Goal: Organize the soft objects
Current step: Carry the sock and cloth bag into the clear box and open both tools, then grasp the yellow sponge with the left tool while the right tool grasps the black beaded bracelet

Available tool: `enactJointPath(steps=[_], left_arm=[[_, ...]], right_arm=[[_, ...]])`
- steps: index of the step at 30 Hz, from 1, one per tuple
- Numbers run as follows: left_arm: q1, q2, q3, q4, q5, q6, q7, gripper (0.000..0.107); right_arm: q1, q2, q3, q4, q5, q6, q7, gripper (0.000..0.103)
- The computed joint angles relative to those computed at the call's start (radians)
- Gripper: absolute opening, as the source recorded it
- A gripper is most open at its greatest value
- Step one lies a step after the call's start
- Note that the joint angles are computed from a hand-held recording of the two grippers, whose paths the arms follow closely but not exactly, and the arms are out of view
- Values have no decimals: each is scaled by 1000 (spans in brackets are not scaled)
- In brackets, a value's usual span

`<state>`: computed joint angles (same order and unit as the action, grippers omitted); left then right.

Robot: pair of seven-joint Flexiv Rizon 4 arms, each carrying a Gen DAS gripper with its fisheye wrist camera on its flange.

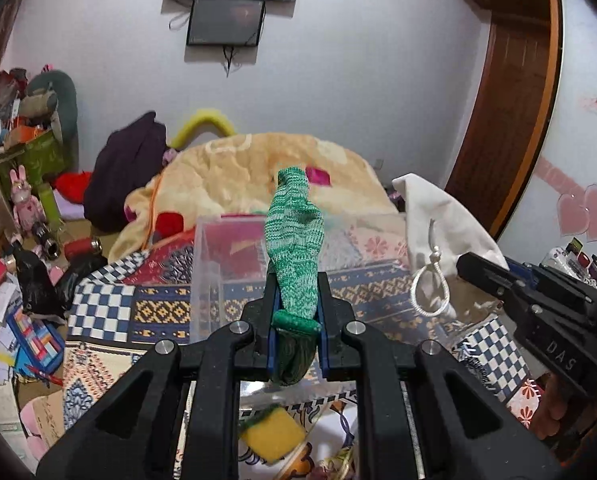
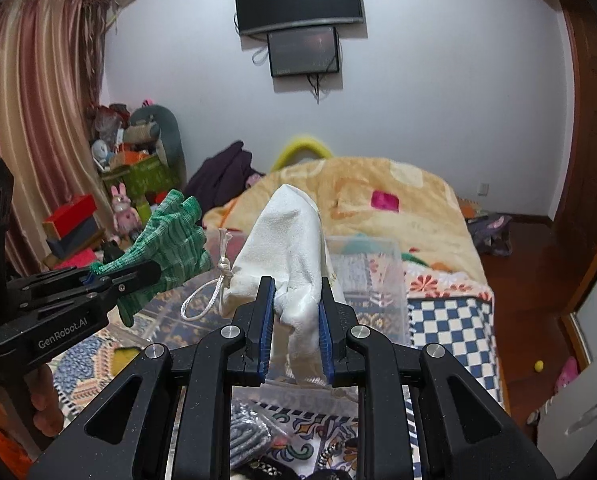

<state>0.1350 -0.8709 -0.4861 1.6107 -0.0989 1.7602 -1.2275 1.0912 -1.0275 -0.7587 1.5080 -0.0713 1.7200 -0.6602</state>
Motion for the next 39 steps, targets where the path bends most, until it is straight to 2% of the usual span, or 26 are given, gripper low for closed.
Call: enactJointPath(steps=[4, 13, 16, 19, 21, 24, 27, 28, 33, 36, 39], left_arm=[[-15, -24, 7, -44, -18, -66, 29, 15], [-100, -37, 101, -105, -111, -162, 75, 16], [-105, -28, 107, -95, -132, -166, 86, 22], [-97, -14, 96, -69, -141, -138, 94, 38], [-76, 1, 72, -31, -130, -87, 95, 47], [-35, 23, 29, 25, -86, -10, 90, 55], [16, 45, -17, 78, -21, 54, 67, 64], [29, 53, -26, 95, 0, 72, 55, 65], [87, 84, -59, 157, 103, 131, -13, 72], [114, 96, -66, 191, 150, 157, -59, 75], [101, 110, -29, 210, 171, 167, -97, 76]], right_arm=[[-54, 8, 75, -34, -46, -49, -2, 18], [-137, 36, 183, -71, -190, -130, 43, 21], [-151, 45, 197, -66, -229, -135, 58, 21], [-165, 59, 215, -55, -255, -129, 68, 29], [-138, 68, 177, -19, -252, -96, 87, 36], [-90, 72, 118, 24, -222, -49, 94, 44], [-38, 75, 62, 62, -173, -16, 73, 48], [-25, 74, 49, 68, -158, -10, 62, 49], [90, 57, -74, 140, -56, 38, 15, 66], [143, 48, -117, 179, 6, 50, -11, 68], [172, 47, -127, 214, 68, 60, -34, 72]])
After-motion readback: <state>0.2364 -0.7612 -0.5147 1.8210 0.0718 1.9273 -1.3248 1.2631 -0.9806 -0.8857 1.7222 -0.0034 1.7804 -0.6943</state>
